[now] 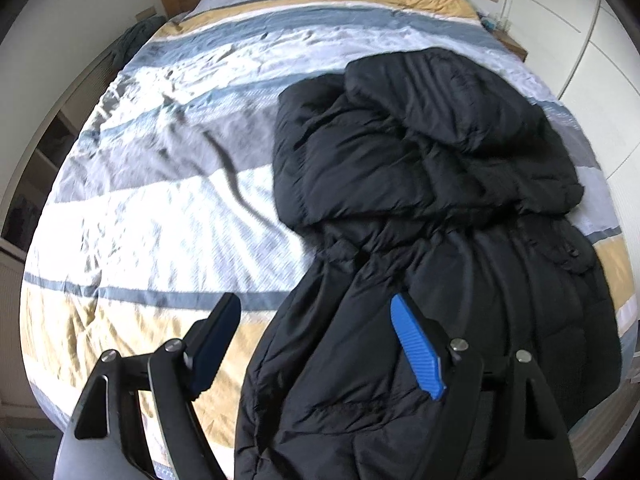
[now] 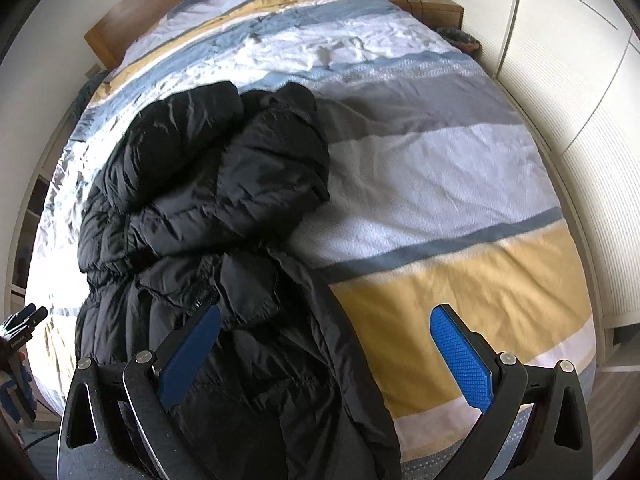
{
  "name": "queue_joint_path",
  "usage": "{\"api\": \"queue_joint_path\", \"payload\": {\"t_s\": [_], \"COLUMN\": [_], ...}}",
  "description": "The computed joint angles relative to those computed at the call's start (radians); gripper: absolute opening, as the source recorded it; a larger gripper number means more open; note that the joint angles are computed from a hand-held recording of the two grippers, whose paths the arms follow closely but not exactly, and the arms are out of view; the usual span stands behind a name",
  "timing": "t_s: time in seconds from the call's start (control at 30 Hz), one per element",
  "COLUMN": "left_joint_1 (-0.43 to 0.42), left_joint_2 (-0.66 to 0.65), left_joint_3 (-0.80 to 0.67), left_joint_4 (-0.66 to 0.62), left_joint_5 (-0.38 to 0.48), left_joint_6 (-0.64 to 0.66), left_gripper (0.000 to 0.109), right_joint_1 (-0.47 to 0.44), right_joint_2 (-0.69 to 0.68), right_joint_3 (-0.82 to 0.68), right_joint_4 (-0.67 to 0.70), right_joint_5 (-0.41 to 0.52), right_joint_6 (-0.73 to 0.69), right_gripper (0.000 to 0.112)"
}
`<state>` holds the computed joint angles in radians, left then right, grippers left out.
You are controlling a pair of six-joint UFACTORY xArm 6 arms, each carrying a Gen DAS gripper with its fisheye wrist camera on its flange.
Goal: Fold large clothes
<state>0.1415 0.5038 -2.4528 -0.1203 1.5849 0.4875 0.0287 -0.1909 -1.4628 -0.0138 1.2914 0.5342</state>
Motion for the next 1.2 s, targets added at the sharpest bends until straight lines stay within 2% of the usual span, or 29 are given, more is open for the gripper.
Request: {"api": "queue_joint_path", "payload": {"t_s": [0.33,0.77,0.9,1.07,1.2], "left_joint_1": [0.04,0.089,0.124,0.187,0.224], "left_joint_2": [-0.098,-0.166,-0.155,-0.122,-0.169], "left_joint_3": [0.218,0.365,0.353,0.3,0.381], "left_joint_4": [0.02,0.016,0.009,-0.031,-0.062], "left_joint_5": [-0.081,-0.15,-0.134,-0.07,-0.057], "left_joint_6": [-0.002,-0.024,-0.044,-0.03,0.004], "left_gripper": [0.077,0.077,0.077,0.077,0.077], "right_joint_1": [0.0,-0.01,-0.015,-0.03,-0.023], "right_joint_2": [-0.085,-0.161,-0.175,-0.196,-0.202], "right_joint_3": [0.14,0.25,0.258,0.277,0.294], "right_joint_4": [0.022,0.026,0.02,0.025,0.025], "right_joint_5": [0.016,0.02,0.029,0.037,0.053], "right_joint_6": [0.022,0.05,0.053,0.056,0.054], "right_gripper": [0.103,0.103,0.103,0.103,0.103]}}
